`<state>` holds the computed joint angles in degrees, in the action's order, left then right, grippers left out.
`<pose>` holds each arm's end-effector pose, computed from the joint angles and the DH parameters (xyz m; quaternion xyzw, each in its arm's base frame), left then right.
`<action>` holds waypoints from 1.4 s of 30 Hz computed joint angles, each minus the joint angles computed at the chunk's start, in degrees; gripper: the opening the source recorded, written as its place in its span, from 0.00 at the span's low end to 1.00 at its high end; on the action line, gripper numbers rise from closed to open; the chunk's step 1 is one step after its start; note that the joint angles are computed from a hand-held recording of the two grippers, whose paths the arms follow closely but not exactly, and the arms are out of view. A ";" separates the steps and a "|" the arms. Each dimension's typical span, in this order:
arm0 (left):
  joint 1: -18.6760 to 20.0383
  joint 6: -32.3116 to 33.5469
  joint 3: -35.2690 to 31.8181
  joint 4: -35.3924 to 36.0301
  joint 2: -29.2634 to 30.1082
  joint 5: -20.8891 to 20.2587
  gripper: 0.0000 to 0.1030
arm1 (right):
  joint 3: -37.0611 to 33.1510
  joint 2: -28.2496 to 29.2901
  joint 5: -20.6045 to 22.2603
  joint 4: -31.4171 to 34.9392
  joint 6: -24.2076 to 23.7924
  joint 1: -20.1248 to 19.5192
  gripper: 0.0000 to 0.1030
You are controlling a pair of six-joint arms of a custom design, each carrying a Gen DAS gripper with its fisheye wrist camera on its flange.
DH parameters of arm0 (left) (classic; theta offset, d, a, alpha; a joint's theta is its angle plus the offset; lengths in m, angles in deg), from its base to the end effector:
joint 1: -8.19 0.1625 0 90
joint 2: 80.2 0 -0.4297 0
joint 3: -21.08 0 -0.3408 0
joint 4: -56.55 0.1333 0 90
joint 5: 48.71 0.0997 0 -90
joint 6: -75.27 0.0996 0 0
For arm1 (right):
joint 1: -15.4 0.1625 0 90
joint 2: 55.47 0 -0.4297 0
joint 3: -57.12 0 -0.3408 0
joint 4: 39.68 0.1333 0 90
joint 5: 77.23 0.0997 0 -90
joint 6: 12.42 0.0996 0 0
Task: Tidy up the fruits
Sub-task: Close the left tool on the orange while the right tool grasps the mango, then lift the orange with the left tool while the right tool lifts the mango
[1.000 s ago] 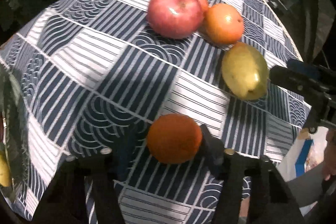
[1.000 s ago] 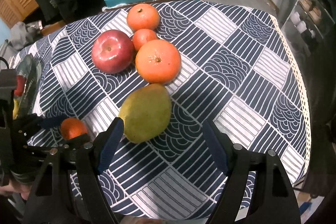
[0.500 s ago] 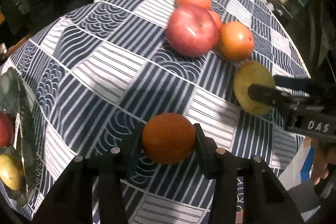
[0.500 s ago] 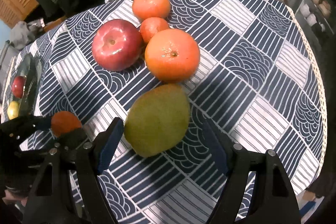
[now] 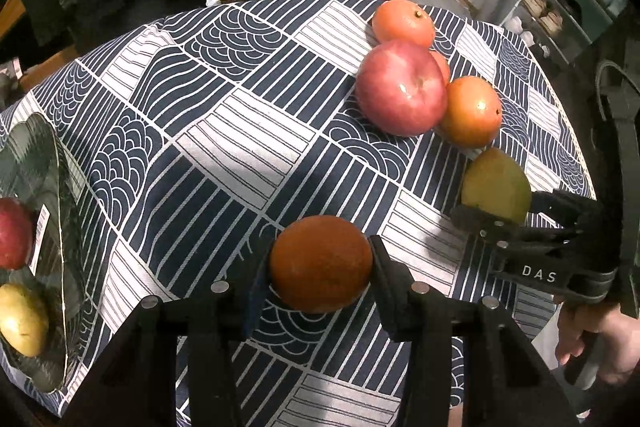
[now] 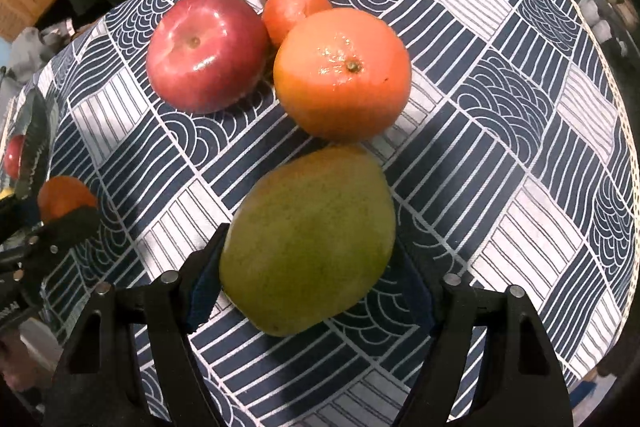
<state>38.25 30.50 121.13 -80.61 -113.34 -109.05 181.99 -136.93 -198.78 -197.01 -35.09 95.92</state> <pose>-0.3915 -0.4376 -0.0312 0.1692 0.9382 -0.0984 0.2853 0.0081 -0.4443 0.3161 0.0522 -0.9417 0.1180 0.3108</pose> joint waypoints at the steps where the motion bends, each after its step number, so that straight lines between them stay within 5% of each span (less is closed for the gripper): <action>1: -0.03 -0.02 0.04 0.00 -0.03 0.03 0.46 | 0.23 0.24 -0.42 -0.83 -0.73 0.11 0.70; 15: -1.64 0.77 0.41 -0.47 -2.02 1.92 0.46 | 3.90 -0.39 -1.66 -8.84 -5.78 2.18 0.68; 42: -6.99 2.30 1.52 -2.20 -8.25 7.74 0.46 | 1.87 -9.66 4.22 -7.15 -7.70 12.67 0.67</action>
